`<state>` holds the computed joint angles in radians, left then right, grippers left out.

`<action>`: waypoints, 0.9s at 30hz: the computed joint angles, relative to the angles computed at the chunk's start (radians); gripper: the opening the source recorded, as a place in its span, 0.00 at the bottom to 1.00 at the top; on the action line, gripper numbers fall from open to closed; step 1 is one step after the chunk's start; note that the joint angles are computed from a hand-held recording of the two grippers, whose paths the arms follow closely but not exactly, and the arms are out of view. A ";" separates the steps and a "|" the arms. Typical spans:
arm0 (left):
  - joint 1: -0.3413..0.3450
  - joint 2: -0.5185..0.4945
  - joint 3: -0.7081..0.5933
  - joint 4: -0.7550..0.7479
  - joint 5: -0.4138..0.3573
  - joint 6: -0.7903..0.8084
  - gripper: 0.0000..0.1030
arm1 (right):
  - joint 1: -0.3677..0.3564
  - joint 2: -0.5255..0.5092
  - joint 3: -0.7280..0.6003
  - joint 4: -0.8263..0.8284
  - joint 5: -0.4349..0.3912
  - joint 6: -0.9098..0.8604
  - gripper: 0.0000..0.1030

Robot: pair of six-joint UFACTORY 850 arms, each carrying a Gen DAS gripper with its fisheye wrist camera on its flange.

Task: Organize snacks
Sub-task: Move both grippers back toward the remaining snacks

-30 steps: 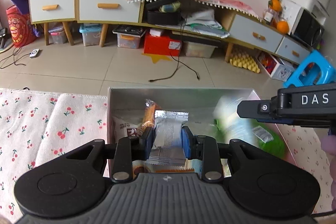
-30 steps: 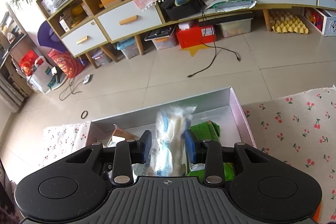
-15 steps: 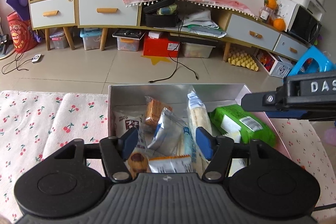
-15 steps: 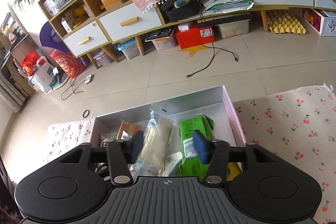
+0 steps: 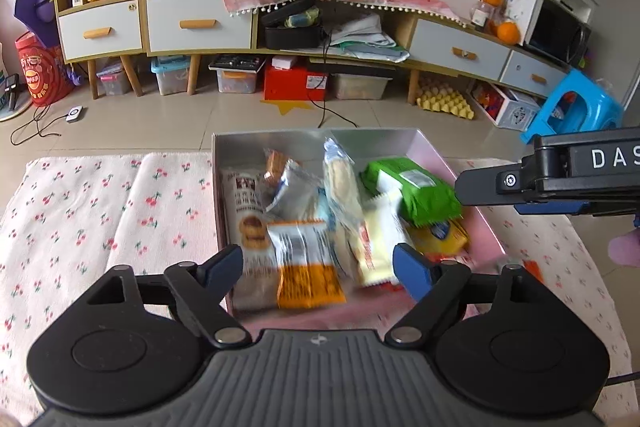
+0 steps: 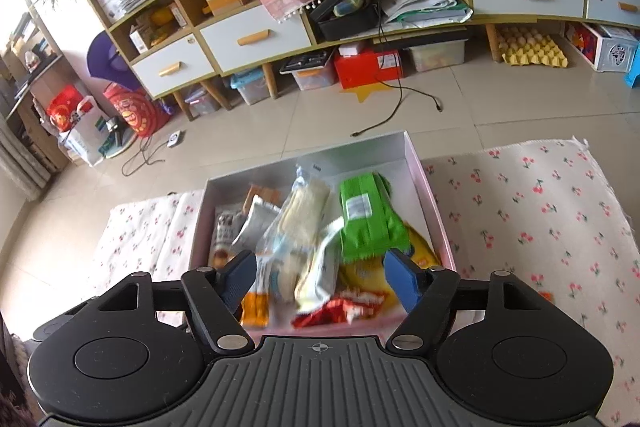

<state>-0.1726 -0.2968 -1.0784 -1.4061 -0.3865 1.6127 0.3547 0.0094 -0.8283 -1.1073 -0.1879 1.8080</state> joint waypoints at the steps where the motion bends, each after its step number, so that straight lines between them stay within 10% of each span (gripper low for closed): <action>1: 0.001 0.010 0.012 -0.004 -0.003 0.009 0.79 | 0.008 0.012 0.010 0.001 -0.004 0.005 0.70; 27: 0.065 0.149 0.209 -0.053 -0.076 0.144 0.99 | 0.169 0.257 0.217 0.148 -0.152 -0.064 0.85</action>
<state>-0.1074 -0.1478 -0.8692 -1.4588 -0.4621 1.7562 0.5242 0.2668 -0.6111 -0.9593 -0.3404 1.7435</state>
